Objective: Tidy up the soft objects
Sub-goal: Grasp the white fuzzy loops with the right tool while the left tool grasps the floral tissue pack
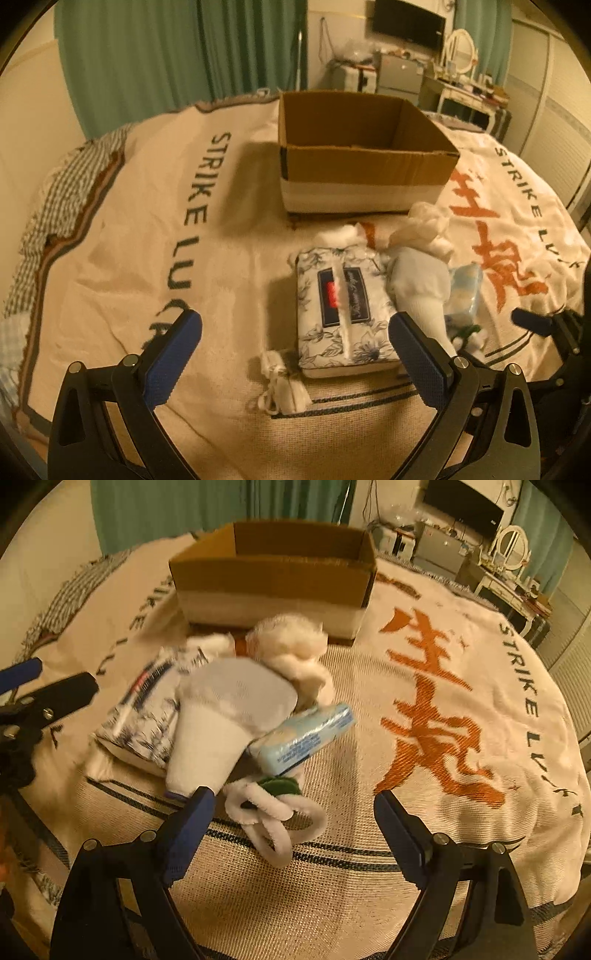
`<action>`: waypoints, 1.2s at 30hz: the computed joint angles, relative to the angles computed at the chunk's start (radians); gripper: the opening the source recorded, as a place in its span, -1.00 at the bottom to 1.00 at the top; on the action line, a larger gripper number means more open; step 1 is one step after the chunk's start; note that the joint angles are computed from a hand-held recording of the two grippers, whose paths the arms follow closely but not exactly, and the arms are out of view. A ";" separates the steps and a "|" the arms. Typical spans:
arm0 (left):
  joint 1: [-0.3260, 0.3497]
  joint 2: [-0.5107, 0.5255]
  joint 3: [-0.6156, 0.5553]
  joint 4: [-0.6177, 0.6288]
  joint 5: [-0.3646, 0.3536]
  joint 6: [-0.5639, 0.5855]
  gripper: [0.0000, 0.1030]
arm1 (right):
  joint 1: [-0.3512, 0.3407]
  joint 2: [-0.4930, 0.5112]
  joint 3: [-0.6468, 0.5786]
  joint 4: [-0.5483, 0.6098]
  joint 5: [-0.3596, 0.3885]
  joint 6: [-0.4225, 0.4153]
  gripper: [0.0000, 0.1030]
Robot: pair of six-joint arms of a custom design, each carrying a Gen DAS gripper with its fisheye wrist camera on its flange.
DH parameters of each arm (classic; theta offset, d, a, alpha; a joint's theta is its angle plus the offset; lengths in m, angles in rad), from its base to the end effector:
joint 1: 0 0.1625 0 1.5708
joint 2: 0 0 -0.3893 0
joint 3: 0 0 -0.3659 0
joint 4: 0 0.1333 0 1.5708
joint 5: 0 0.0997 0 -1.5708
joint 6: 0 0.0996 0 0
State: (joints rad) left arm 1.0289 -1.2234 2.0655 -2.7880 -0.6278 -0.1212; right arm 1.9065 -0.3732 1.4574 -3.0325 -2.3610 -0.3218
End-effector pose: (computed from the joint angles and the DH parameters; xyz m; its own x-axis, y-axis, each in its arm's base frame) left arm -0.0697 -0.5305 0.2377 -0.7094 -0.0478 -0.7032 0.3970 0.7972 -0.4547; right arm 0.2739 -0.5951 -0.0474 -0.6153 -0.2629 0.7431 -0.5279 0.8375 -0.1408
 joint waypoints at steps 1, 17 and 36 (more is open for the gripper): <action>0.005 0.002 -0.003 0.003 -0.007 0.000 1.00 | -0.001 0.006 -0.013 0.024 -0.003 0.010 0.65; 0.038 0.039 -0.031 0.115 -0.097 -0.002 0.99 | -0.023 -0.001 -0.034 0.110 0.002 0.078 -0.18; 0.094 0.129 -0.128 0.201 -0.161 -0.034 0.71 | -0.026 -0.022 -0.046 0.064 0.015 0.073 -0.18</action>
State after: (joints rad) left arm 1.1228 -1.0946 1.9374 -2.5874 -0.7891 -0.1548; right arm 1.8809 -0.3957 1.4116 -2.9684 -2.3463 -0.2489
